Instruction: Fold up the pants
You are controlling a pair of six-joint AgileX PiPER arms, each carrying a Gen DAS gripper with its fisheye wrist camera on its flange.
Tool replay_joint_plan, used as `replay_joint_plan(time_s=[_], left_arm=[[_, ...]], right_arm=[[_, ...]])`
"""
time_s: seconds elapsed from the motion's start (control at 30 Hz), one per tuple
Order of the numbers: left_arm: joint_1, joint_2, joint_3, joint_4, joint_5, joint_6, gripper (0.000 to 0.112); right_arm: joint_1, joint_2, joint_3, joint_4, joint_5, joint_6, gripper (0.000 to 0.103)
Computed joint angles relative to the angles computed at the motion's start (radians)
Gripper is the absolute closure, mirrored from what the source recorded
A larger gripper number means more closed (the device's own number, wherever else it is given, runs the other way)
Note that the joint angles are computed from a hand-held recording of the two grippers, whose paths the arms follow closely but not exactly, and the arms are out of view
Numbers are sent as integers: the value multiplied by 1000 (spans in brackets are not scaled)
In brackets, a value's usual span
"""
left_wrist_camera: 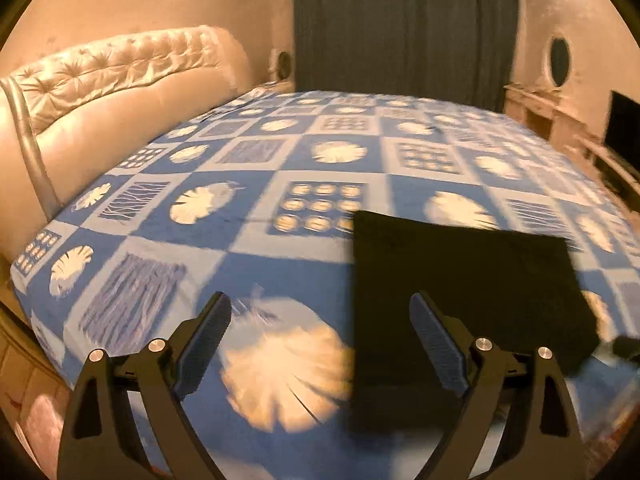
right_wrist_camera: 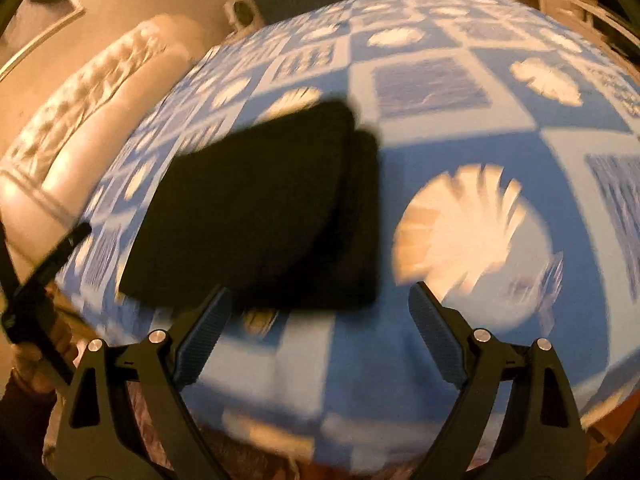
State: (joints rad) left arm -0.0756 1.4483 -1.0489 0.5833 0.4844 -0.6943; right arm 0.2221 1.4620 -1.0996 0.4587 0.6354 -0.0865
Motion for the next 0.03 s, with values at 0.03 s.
replay_joint_plan(time_s=[0.03], left_arm=[[58, 76, -62, -43, -9, 60, 23]], right_arm=[[-36, 55, -65, -26, -3, 9, 7]])
